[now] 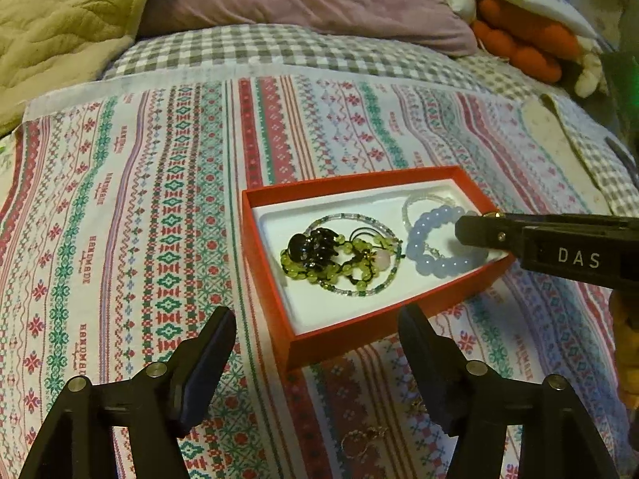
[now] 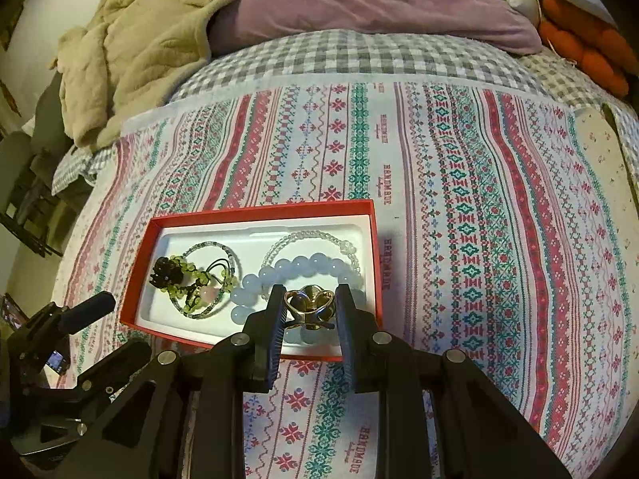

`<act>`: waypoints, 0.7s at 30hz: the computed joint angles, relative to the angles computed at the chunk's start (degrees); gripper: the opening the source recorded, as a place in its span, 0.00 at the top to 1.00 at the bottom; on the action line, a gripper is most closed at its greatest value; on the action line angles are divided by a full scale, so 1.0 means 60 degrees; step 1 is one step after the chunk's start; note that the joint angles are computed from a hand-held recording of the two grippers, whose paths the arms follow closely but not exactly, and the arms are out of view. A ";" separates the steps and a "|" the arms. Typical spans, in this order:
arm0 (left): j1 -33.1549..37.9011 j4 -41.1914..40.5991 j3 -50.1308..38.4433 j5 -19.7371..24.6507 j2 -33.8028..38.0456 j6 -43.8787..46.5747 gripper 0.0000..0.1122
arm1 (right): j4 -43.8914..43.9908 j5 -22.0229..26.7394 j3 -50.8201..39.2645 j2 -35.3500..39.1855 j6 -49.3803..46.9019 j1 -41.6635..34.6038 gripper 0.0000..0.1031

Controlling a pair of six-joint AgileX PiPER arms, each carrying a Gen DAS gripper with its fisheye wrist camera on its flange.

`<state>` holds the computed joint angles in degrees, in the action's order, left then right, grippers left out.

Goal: Organize jewelry
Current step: 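Open the left gripper to drop the black ring while the right drops the gold ring, then move both grippers back to the remaining rings and earrings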

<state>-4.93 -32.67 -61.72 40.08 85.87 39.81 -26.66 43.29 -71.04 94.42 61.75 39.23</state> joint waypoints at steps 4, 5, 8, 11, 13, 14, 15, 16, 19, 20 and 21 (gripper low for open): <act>-0.0032 0.0114 0.0009 -0.0033 -0.0027 -0.0113 0.30 | -0.0032 0.0031 0.0011 -0.0071 -0.0034 0.0014 0.73; -0.0032 0.0132 0.0012 -0.0033 -0.0032 -0.0125 0.29 | -0.0013 0.0004 0.0032 -0.0101 -0.0061 0.0013 0.71; -0.0012 0.0191 0.0005 -0.0010 -0.0025 -0.0146 0.26 | 0.0027 0.0014 0.0051 -0.0184 -0.0163 0.0060 0.64; -0.0034 0.0358 0.0011 -0.0017 -0.0036 -0.0285 0.23 | -0.0149 0.0093 0.0095 -0.0319 -0.0048 0.0167 0.54; -0.0023 0.0439 0.0028 0.0001 -0.0052 -0.0333 0.22 | -0.0314 0.0145 0.0157 -0.0445 0.0095 0.0247 0.50; -0.0012 0.0463 0.0044 0.0006 -0.0063 -0.0334 0.21 | -0.0367 0.0178 0.0190 -0.0523 0.0135 0.0281 0.48; 0.0002 0.0503 0.0065 0.0017 -0.0079 -0.0346 0.20 | -0.0411 0.0213 0.0219 -0.0578 0.0179 0.0316 0.44; 0.0007 0.0584 0.0085 0.0031 -0.0094 -0.0391 0.18 | -0.0467 0.0260 0.0258 -0.0647 0.0227 0.0357 0.43; 0.0058 0.0810 0.0114 0.0128 -0.0097 -0.0500 0.17 | -0.0655 0.0390 0.0386 -0.0824 0.0383 0.0513 0.37; 0.0089 0.0865 0.0123 0.0177 -0.0088 -0.0533 0.16 | -0.0704 0.0434 0.0438 -0.0887 0.0405 0.0577 0.35; 0.0148 0.0874 0.0120 0.0239 -0.0074 -0.0526 0.16 | -0.0745 0.0463 0.0489 -0.0935 0.0422 0.0628 0.35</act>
<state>-4.05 -27.43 -61.00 41.51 85.43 36.65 -31.13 46.07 -68.10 88.80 64.29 43.00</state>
